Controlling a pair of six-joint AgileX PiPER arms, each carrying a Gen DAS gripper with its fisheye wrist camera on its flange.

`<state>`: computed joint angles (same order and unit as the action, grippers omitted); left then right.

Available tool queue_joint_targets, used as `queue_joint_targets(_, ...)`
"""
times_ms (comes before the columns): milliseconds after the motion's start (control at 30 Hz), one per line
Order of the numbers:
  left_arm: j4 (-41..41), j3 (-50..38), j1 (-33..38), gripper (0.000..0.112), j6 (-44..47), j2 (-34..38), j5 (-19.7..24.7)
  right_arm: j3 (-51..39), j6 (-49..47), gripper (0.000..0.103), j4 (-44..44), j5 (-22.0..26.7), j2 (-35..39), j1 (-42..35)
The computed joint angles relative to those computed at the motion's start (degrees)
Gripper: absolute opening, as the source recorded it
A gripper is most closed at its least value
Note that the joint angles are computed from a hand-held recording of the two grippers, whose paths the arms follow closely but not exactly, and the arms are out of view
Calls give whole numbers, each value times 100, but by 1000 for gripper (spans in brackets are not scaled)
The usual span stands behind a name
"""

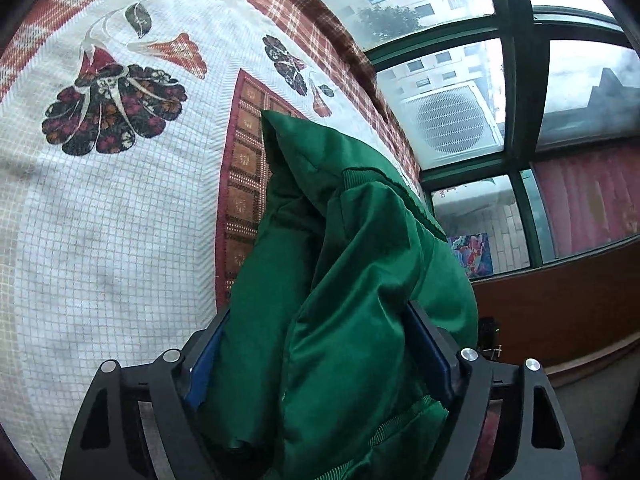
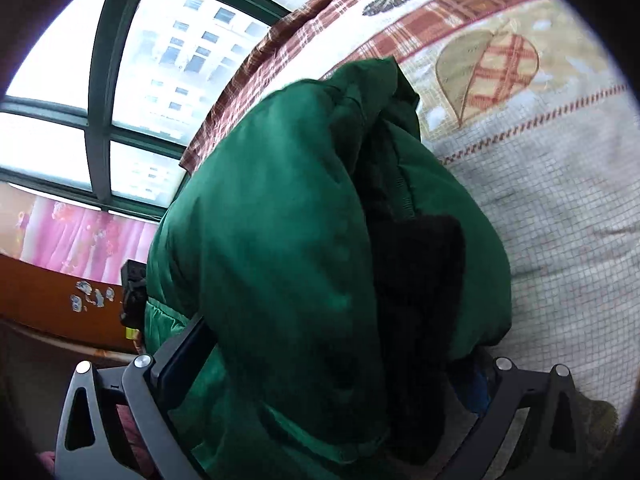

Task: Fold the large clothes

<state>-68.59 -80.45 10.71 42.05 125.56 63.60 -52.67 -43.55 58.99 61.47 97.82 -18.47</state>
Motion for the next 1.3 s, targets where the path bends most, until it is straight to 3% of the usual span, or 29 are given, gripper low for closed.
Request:
queue_joint_targets(133, 96, 127, -117, 85, -28, -227, -326, -106, 13, 103, 106, 141, 188, -29)
queue_joint_targets(167, 97, 204, -170, 79, 23, -360, -471, -122, 65, 101, 62, 105, 119, 19)
queue_joint_targets(200, 70, 374, -200, 73, 150, -584, -588, -144, 48, 93, 28, 132, 53, 5)
queue_joint_targets(267, -62, 704, -246, 68, 586, -1067, -687, -75, -93, 66, 80, 150, -241, 4)
queue_joint_targets(333, 40, 905, -406, 67, 819, -1476, -919, -37, -173, 57, 2, 57, -545, 79)
queue_joint_targets(433, 314, 809, -479, 67, 529, -1451, -929, -19, -289, 56, -48, 13, -557, 95)
queue_joint_targets(500, 356, 675, -390, 67, 306, -1235, -747, -47, -398, 57, 45, 77, -323, 25)
queue_joint_targets(633, 685, 201, -317, 74, -171, -821, -432, -343, 10, 88, -135, 192, 70, 55)
queue_joint_targets(667, 756, 101, -270, 82, -153, -689, -403, -419, 184, 95, -243, 161, 112, 110)
queue_joint_targets(800, 1061, -345, -304, 103, -504, -289, -298, -619, 325, 103, -418, 223, 309, 182)
queue_joint_targets(900, 667, -573, -214, 103, -526, 163, 29, -742, 422, 103, -390, 302, 425, 240)
queue_joint_targets(1000, 589, -493, -356, 95, -357, 36, -106, -807, 302, 103, -260, 375, 458, 409)
queue_joint_targets(1033, 634, -428, -434, 92, -353, -98, -207, -776, 281, 97, -254, 330, 381, 449)
queue_joint_targets(1100, 721, -247, -516, 74, -410, -478, -354, -680, 285, 78, -276, 191, 85, 538)
queue_joint_targets(1167, 791, -99, -543, 68, -517, -886, -346, -560, 264, 54, -243, 138, -240, 533)
queue_joint_targets(1300, 1093, -12, -866, 64, -951, -1683, -466, -452, 331, 42, -347, 155, -929, 535)
